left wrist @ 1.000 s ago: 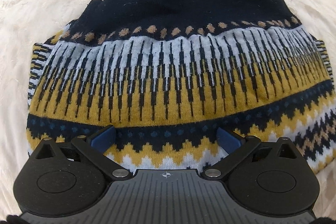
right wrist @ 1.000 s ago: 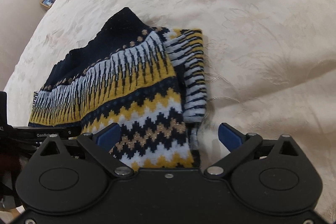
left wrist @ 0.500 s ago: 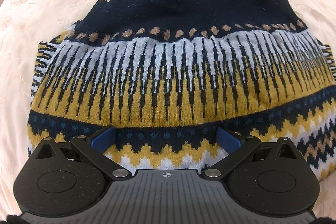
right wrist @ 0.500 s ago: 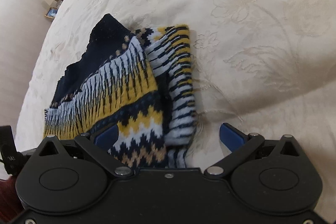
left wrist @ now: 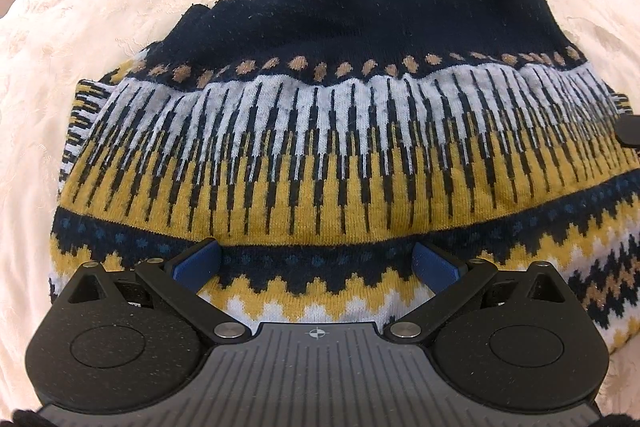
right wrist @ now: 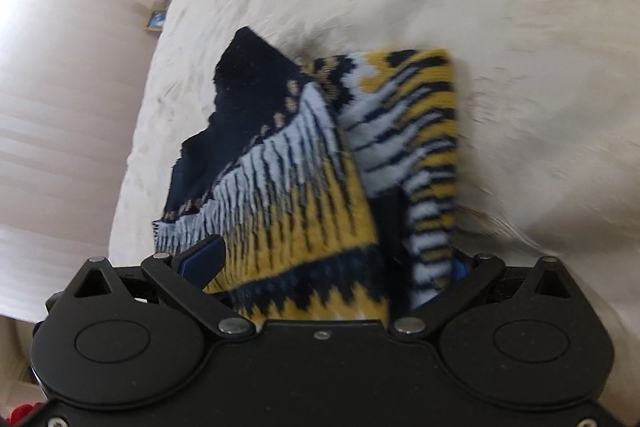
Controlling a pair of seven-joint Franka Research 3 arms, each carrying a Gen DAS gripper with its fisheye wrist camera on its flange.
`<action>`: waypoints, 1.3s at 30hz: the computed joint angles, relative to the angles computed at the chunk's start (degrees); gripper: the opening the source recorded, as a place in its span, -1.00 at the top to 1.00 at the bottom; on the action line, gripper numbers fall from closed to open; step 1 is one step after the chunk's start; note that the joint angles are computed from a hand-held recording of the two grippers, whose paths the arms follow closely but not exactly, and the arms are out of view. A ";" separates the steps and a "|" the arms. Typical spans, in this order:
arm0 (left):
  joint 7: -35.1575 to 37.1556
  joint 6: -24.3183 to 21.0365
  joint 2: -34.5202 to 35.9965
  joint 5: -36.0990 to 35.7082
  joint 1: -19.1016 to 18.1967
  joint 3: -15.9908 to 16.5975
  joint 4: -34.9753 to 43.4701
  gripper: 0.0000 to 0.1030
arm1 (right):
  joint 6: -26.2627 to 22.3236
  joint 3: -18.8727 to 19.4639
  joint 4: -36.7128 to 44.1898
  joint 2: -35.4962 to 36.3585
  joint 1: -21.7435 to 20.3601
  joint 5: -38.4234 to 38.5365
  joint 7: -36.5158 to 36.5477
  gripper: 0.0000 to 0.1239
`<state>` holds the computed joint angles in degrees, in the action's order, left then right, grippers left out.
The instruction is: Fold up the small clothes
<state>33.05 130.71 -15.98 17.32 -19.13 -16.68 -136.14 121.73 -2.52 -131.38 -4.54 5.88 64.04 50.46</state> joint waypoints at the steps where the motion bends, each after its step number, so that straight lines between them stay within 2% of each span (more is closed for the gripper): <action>1: 0.27 -0.06 -0.13 -0.31 -0.04 0.17 0.02 -1.00 | -0.28 0.04 0.37 0.51 0.10 0.51 -0.52 -0.66; 3: 1.76 -0.74 -0.57 -1.64 -0.13 0.86 0.55 -1.00 | -0.57 0.11 0.57 0.91 0.12 1.25 -1.20 -0.66; 6: 1.89 0.22 -1.75 -1.71 0.63 1.30 1.24 -0.79 | -1.40 -0.07 0.37 0.93 -0.18 2.03 -2.46 -0.66; 8: 2.44 0.06 -0.82 -1.20 1.56 1.63 3.13 -0.77 | -1.92 -0.28 -0.06 0.69 -0.45 2.72 -3.62 -0.66; 12: 2.77 0.48 4.02 0.19 3.75 2.34 7.96 -0.77 | -2.28 -0.40 -0.37 0.39 -0.83 2.70 -4.50 -0.66; 16: 3.30 -1.22 10.26 1.35 5.09 2.88 12.85 -0.78 | -3.29 -0.66 -0.09 0.57 -1.21 2.27 -4.07 -0.66; 22: 5.13 -3.07 14.98 2.24 5.54 3.51 16.15 -1.00 | -4.89 -0.64 1.25 1.82 -1.68 1.85 -3.34 -0.66; 26: 3.94 -1.64 14.23 2.75 5.37 3.40 14.89 -1.00 | -5.83 -0.45 2.63 3.33 -1.99 2.02 -3.15 -0.66; 32: 2.92 0.56 7.08 1.27 5.62 3.46 9.49 -0.94 | -8.02 -0.25 4.58 4.99 -2.86 1.48 -2.00 -0.65; 34: 2.48 -0.24 4.05 1.17 5.59 3.23 7.80 -0.94 | -7.42 0.05 4.75 4.62 -2.78 -0.02 -2.25 -0.51; 36: 2.50 -0.89 0.51 0.30 5.29 3.14 5.65 -0.94 | -5.88 0.39 4.67 3.89 -2.44 -2.21 -1.92 -0.12; 39: 2.89 -3.35 -4.38 -1.50 4.45 2.82 3.02 -0.94 | -3.29 0.58 3.43 2.18 -1.92 -3.67 -1.22 0.18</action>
<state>35.94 127.36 -20.37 15.82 -14.69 -13.86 -133.13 118.44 -1.94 -127.96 -2.36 3.97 60.37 49.24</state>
